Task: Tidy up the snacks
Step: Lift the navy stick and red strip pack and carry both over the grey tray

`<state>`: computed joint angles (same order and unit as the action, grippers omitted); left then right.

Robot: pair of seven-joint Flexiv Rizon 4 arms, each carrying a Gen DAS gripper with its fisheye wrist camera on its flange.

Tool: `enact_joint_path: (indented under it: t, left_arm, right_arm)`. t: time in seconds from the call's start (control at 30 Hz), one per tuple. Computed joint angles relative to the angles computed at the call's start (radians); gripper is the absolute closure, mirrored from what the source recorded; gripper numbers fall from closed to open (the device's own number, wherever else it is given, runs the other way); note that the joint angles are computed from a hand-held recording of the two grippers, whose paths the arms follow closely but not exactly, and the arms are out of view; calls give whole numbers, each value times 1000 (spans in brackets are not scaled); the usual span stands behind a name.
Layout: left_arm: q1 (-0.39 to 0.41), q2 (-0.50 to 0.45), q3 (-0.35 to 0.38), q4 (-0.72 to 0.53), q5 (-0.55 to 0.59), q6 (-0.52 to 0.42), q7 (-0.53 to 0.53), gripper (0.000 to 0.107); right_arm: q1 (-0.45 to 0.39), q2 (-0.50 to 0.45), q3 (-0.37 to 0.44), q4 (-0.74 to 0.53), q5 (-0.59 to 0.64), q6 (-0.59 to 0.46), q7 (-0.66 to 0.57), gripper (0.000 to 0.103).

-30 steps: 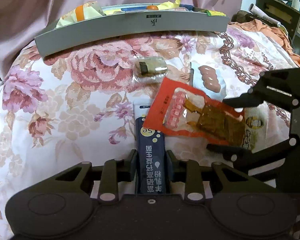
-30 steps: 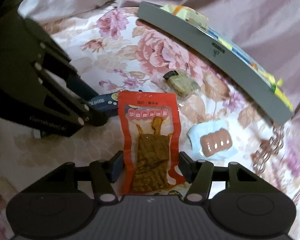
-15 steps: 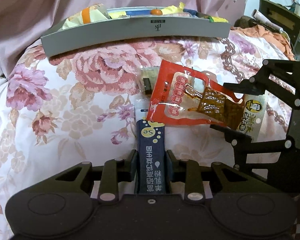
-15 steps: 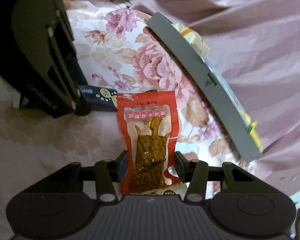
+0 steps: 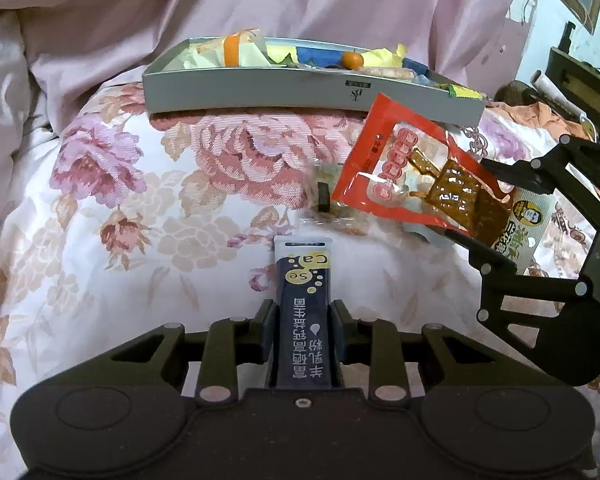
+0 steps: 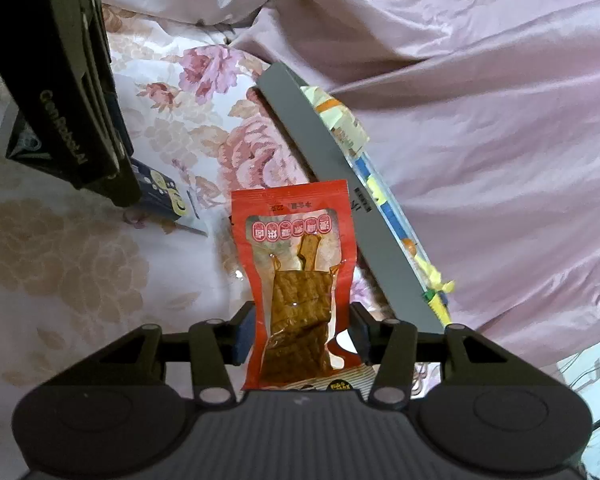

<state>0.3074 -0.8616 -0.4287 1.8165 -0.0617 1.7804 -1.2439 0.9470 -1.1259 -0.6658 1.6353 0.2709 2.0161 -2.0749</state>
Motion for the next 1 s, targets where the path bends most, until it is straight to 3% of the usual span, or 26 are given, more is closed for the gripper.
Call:
enact_joint_path:
  t: [0.4, 0.73, 1.0]
  left_arm:
    - [9, 13, 11, 48, 88, 160, -99, 76]
    - [11, -6, 33, 24, 230, 329, -240, 76]
    - [-15, -15, 57, -78, 291, 348, -329, 76]
  right_arm:
    - [-2, -14, 8, -28, 75, 73, -58, 49]
    - [-29, -12, 58, -90, 182, 145, -154, 48]
    - [-56, 0, 90, -174, 300, 166, -221, 48]
